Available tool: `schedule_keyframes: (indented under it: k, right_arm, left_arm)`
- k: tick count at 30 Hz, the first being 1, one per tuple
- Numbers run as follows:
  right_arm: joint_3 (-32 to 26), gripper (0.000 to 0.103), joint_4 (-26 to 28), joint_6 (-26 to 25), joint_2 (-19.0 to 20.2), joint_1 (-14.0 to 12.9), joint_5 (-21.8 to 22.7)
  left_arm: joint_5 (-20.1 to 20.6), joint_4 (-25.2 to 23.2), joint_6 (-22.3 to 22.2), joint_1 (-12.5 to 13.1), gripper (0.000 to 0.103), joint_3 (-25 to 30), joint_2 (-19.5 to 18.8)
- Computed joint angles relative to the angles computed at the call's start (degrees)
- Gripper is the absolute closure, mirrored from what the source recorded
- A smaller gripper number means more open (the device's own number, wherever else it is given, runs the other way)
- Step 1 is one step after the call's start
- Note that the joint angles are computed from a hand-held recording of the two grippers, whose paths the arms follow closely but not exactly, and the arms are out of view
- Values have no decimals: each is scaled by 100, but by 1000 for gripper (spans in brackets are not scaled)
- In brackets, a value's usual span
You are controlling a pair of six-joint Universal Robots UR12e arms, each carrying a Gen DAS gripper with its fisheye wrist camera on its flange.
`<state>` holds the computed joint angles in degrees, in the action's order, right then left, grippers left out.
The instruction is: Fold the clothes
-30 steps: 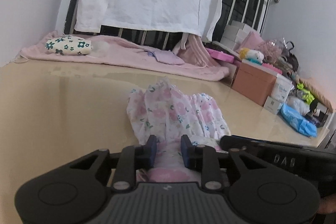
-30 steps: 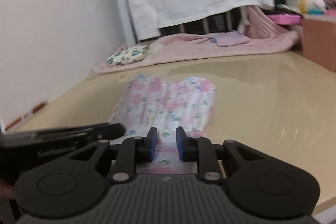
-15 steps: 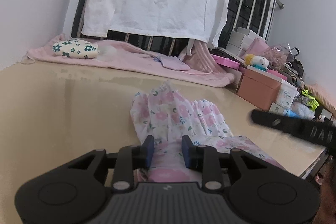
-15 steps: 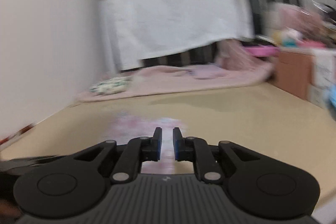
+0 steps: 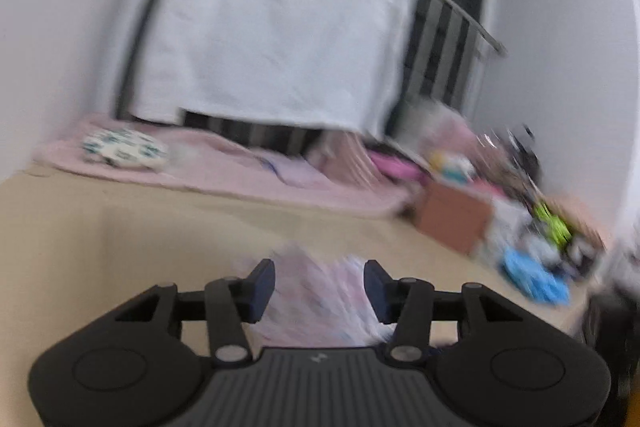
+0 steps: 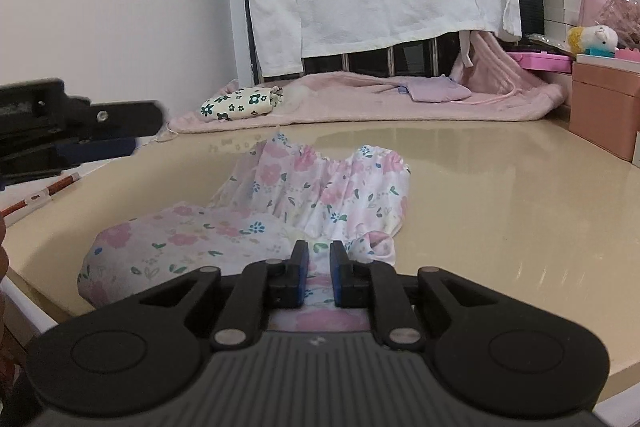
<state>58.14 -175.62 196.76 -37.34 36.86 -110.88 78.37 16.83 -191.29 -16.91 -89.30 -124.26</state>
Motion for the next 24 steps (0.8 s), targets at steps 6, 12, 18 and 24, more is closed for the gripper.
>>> schedule_keyframes:
  k: [6, 12, 18, 24]
  right_arm:
    - [242, 87, -108, 552, -162, -104, 163]
    - [361, 53, -402, -48, -238, -88, -602]
    - [1037, 10, -444, -3638, -800, -421, 2594]
    - [461, 14, 1635, -5258, -725, -588, 3438]
  left_arm:
    - [-162, -860, -278, 23, 58, 111, -71]
    - [28, -984, -120, 55, 56, 104, 6]
    - [-972, -1216, 460, 352, 45, 236, 174]
    - [-2174, -1543, 1674, 495, 32, 415, 149]
